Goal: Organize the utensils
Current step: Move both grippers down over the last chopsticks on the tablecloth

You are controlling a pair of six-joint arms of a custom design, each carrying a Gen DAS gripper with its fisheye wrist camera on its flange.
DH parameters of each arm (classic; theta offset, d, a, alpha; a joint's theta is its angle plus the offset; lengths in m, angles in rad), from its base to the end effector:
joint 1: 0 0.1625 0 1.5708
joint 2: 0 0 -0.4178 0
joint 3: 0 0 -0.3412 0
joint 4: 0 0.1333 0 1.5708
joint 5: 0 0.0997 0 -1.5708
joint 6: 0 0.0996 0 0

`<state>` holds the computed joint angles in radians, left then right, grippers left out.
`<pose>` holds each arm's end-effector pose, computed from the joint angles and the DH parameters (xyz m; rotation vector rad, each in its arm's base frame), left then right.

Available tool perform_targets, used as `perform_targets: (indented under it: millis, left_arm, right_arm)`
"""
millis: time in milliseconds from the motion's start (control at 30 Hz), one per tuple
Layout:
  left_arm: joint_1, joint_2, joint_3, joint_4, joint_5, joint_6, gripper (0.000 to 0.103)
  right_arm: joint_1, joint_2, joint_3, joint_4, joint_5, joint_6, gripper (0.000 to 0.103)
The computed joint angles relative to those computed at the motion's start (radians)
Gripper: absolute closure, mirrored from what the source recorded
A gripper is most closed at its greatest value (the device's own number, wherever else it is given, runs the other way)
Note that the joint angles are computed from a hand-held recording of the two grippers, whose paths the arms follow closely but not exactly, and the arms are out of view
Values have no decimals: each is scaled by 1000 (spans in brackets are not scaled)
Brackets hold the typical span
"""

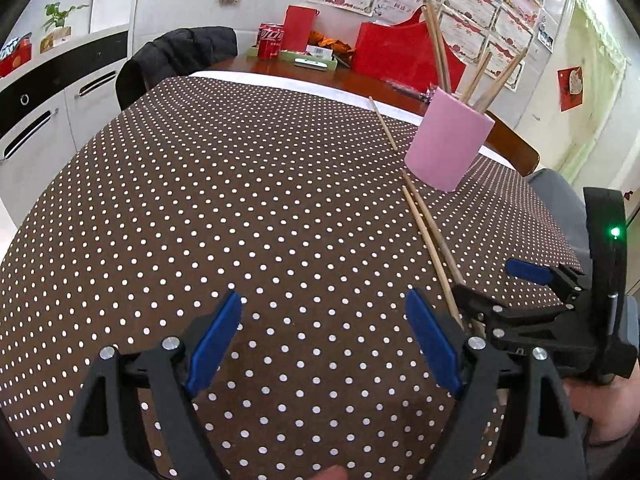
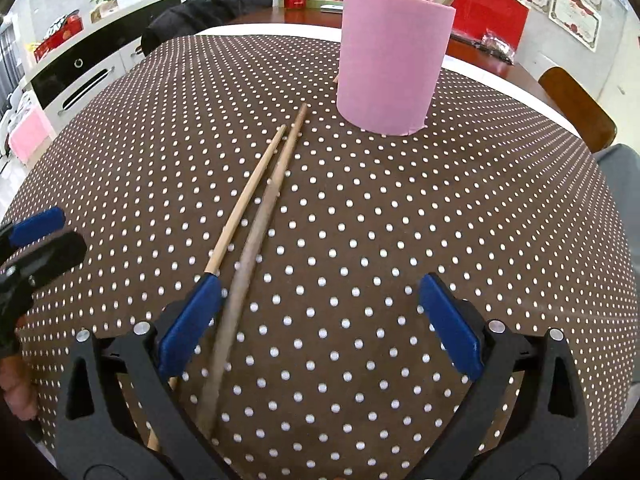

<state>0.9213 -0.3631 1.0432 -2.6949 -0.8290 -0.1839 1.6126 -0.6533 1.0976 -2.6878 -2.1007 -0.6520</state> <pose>-0.3104 -0.7404 0.0728 0.3615 2.4711 -0.9051 0.1151 -0.7672 0.2647 0.5971 -2.3161 0.6000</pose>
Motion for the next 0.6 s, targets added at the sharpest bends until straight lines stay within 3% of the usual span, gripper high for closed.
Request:
perform_targets:
  millis: [267,400,600]
  left_arm:
    - [-24,28,-41,33,8,64,20]
    - [-41,105,-197,207,30,51,20]
    - [-42,281,-548,549,66,-31,20]
  right_arm:
    - [-29,-27,-7,12,19,5,11]
    - [-59,-67,23,-9,40,14,12]
    - [-84,-104,38,32,111,9,12]
